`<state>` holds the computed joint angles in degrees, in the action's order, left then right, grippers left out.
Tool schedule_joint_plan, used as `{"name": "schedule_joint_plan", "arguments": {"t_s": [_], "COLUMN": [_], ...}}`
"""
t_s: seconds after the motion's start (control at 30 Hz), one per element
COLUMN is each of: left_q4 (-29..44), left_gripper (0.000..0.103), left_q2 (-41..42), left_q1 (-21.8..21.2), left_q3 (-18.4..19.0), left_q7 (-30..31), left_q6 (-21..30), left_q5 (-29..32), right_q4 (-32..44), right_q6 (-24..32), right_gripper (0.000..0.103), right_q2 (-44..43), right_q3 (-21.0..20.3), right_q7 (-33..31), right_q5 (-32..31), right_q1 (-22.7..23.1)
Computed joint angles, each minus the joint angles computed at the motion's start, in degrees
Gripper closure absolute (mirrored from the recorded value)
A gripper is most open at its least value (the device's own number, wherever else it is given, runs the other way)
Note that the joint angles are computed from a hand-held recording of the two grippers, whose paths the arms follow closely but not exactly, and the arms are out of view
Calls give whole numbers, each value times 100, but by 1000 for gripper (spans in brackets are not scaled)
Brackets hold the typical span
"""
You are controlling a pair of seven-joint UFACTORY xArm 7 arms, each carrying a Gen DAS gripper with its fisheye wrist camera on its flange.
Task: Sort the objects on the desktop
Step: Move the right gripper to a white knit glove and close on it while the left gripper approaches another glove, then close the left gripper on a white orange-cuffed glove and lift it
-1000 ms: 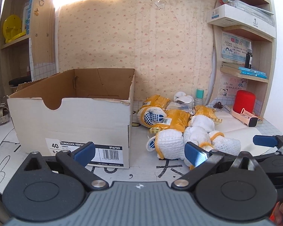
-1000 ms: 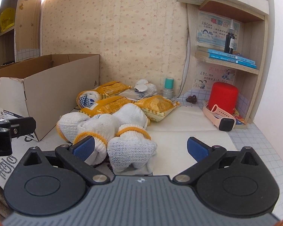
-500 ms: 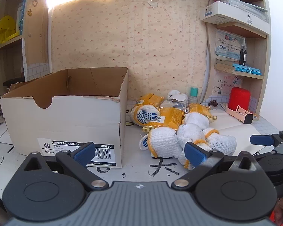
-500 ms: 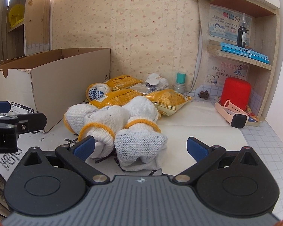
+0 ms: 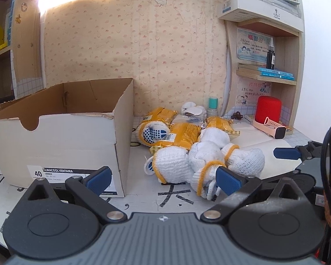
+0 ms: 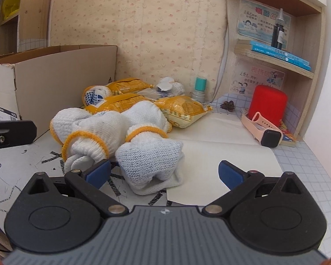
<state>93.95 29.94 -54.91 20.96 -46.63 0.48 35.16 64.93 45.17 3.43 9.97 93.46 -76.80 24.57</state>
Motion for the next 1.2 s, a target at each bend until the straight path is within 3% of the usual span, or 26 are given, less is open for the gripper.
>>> {"name": "schedule_joint_plan", "arguments": {"t_s": [0.07, 0.1, 0.17, 0.27, 0.33, 0.37, 0.5, 0.8, 0.9, 1.07, 1.13, 1.2], "left_q4": [53, 84, 202, 408, 545, 622, 833, 1692, 2247, 3093, 3327, 3482], "left_gripper": [0, 0, 0, 0, 0, 0, 0, 0, 0, 1, 12, 26], "left_q2": [25, 35, 77, 172, 246, 296, 441, 1021, 1388, 1939, 2088, 2215], "left_q1": [32, 89, 257, 698, 758, 819, 1039, 1294, 990, 920, 969, 1149], "left_q3": [-56, -132, -382, -1043, -1189, -1301, -1704, -2514, -2141, -2007, -2109, -2476], "left_q7": [16, 47, 167, 611, 825, 955, 1455, 2648, 2620, 2506, 2556, 2861], "left_q6": [48, 60, 163, 214, 284, 289, 345, 582, 916, 1544, 1714, 1769], "left_q5": [-43, -79, -207, -518, -667, -744, -1142, -2015, -2089, -2198, -2253, -2457], "right_q4": [61, 72, 167, 223, 315, 309, 115, -386, -661, -940, -1017, -1035], "right_q6": [-287, -532, -696, -825, -885, -1016, -1266, -837, -837, -722, -793, -815], "right_gripper": [9, 23, 28, 28, 28, 38, 56, 57, 56, 56, 56, 55], "right_q2": [57, 63, 121, 151, 232, 242, 84, -465, -755, -1055, -1109, -1118], "right_q3": [-65, -111, -155, -205, -227, -259, -339, -103, -7, 186, 234, 279], "right_q7": [-173, -251, -621, -626, -924, -1004, -476, -67, 127, 236, 327, 376], "right_q5": [65, 213, 780, 751, 933, 1019, 888, 796, 763, 793, 777, 757], "right_q1": [-83, -150, -235, -237, -254, -281, -334, -464, -568, -718, -779, -820]}}
